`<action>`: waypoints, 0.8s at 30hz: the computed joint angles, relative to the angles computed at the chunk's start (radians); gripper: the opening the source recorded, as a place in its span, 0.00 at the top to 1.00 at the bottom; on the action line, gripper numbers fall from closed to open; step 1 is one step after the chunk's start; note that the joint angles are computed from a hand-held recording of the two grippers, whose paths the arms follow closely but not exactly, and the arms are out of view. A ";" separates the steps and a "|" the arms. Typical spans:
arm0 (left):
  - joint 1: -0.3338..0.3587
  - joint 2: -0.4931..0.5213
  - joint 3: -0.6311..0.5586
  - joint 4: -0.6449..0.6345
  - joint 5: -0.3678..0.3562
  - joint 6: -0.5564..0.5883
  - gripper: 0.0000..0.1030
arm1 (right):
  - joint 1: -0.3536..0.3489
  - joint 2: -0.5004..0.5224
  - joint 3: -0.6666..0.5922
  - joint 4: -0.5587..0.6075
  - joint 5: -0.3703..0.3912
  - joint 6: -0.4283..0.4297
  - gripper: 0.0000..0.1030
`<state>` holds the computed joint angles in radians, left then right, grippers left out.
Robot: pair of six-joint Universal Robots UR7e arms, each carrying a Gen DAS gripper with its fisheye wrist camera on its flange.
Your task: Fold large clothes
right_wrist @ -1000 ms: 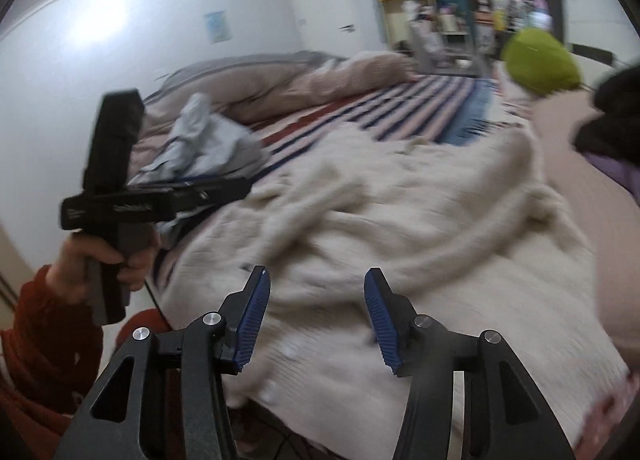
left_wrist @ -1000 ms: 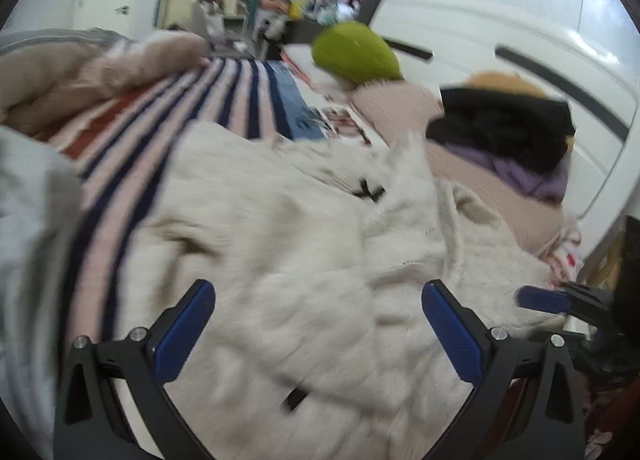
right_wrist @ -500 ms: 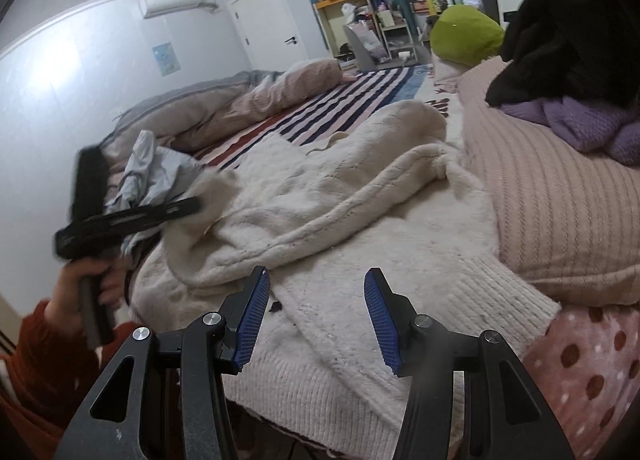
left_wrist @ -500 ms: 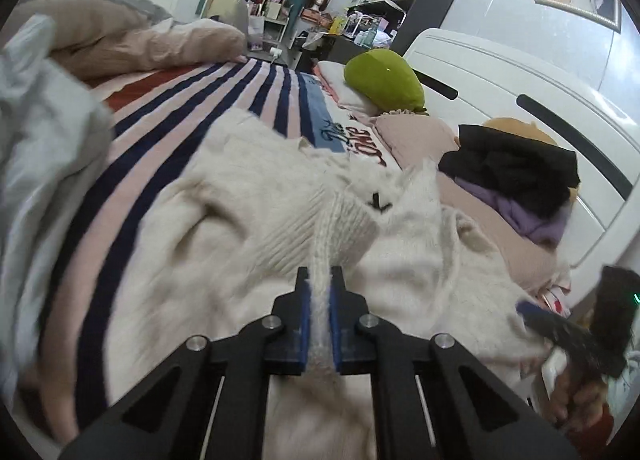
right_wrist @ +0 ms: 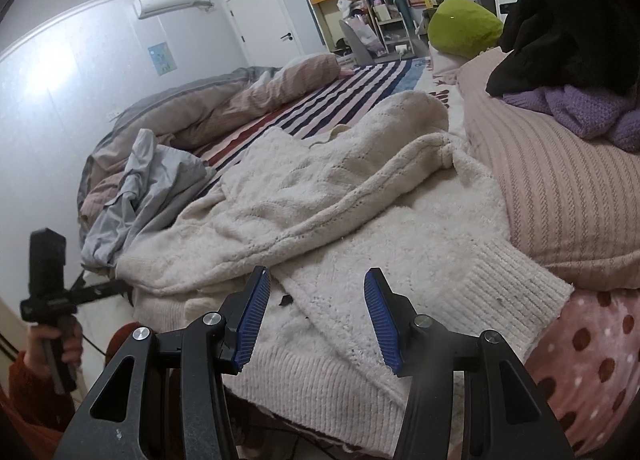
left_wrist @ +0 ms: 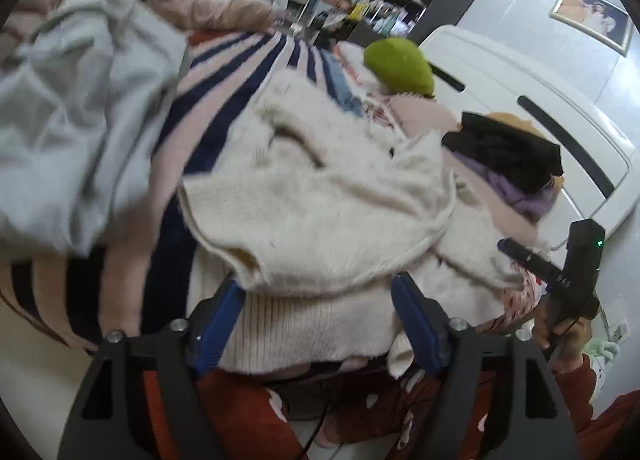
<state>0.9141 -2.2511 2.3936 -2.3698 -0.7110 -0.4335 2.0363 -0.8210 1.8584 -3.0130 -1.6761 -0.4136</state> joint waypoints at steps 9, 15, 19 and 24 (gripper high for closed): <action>-0.049 0.136 -0.115 -0.180 0.135 0.293 0.23 | 0.056 0.080 -0.174 0.024 -0.256 -0.165 0.44; 0.106 0.362 -0.271 -0.299 -0.051 0.460 0.21 | 0.070 0.209 -0.372 0.034 -0.455 -0.324 0.38; 0.213 0.538 -0.391 -0.303 -0.258 0.507 0.21 | 0.061 0.299 -0.495 0.105 -0.521 -0.382 0.38; 0.297 0.754 -0.566 -0.244 -0.415 0.522 0.22 | 0.041 0.379 -0.612 0.208 -0.539 -0.391 0.40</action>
